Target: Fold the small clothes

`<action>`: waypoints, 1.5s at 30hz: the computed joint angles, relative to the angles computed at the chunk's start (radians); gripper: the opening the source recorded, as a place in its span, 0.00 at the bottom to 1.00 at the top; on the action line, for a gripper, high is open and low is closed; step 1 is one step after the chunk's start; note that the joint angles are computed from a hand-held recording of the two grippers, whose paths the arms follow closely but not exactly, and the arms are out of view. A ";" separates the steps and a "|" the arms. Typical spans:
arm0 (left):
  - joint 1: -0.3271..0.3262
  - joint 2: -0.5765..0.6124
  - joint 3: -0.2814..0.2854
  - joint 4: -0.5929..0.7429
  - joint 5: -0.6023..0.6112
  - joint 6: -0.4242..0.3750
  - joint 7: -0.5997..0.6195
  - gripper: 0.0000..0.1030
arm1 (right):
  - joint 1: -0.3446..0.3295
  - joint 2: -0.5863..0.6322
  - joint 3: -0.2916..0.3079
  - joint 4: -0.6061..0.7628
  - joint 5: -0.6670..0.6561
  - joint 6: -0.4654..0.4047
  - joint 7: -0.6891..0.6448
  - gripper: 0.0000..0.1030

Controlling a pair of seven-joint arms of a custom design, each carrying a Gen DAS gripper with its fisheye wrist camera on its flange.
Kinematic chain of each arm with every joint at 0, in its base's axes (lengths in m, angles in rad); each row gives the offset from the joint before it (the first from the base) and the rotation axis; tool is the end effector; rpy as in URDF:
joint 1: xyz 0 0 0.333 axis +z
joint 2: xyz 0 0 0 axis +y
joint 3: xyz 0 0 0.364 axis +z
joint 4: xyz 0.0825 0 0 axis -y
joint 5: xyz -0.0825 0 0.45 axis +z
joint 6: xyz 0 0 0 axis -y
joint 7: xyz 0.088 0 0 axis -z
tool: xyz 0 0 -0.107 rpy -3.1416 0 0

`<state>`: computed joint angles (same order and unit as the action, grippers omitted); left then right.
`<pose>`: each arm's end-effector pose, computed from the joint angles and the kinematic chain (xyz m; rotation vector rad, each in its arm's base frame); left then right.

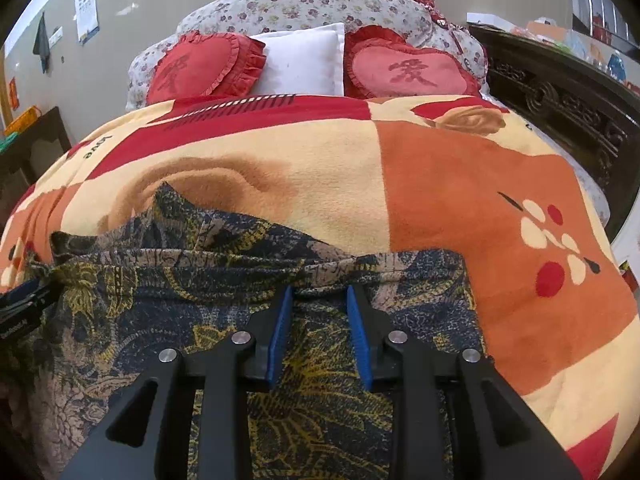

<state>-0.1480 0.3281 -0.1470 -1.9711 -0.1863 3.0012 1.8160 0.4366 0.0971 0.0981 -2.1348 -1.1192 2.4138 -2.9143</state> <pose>0.6964 -0.1890 0.3889 -1.5217 2.1526 -0.8225 0.5459 0.3166 0.3895 -1.3505 2.1633 -0.9062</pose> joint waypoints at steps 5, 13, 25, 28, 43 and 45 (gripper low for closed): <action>-0.015 0.003 0.017 0.003 0.021 0.001 -0.018 0.70 | -0.001 0.000 -0.001 -0.001 0.000 0.006 0.002 0.30; -0.028 0.002 0.031 0.005 0.048 -0.007 -0.037 0.71 | -0.004 -0.001 -0.001 -0.001 0.009 0.014 -0.005 0.30; 0.126 -0.297 -0.169 -0.249 -0.526 -0.148 0.436 0.71 | 0.066 -0.087 0.091 0.002 0.124 -0.066 -0.132 0.30; 0.076 -0.312 -0.146 -0.310 -0.461 -0.164 0.379 0.73 | 0.103 -0.033 0.107 0.019 0.104 -0.070 -0.130 0.30; -0.046 -0.329 -0.073 -0.395 -0.495 0.027 0.467 0.85 | 0.169 -0.067 0.100 -0.035 0.098 -0.132 -0.052 0.33; -0.042 -0.359 -0.065 -0.426 -0.394 0.013 0.371 0.86 | 0.181 -0.113 0.125 -0.073 0.092 -0.170 -0.008 0.33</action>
<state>-0.1897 -0.0307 -0.2120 -2.3972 -0.5801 3.0138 2.1873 0.6181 -0.0163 0.2228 -2.2073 -1.0277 2.2440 -2.9220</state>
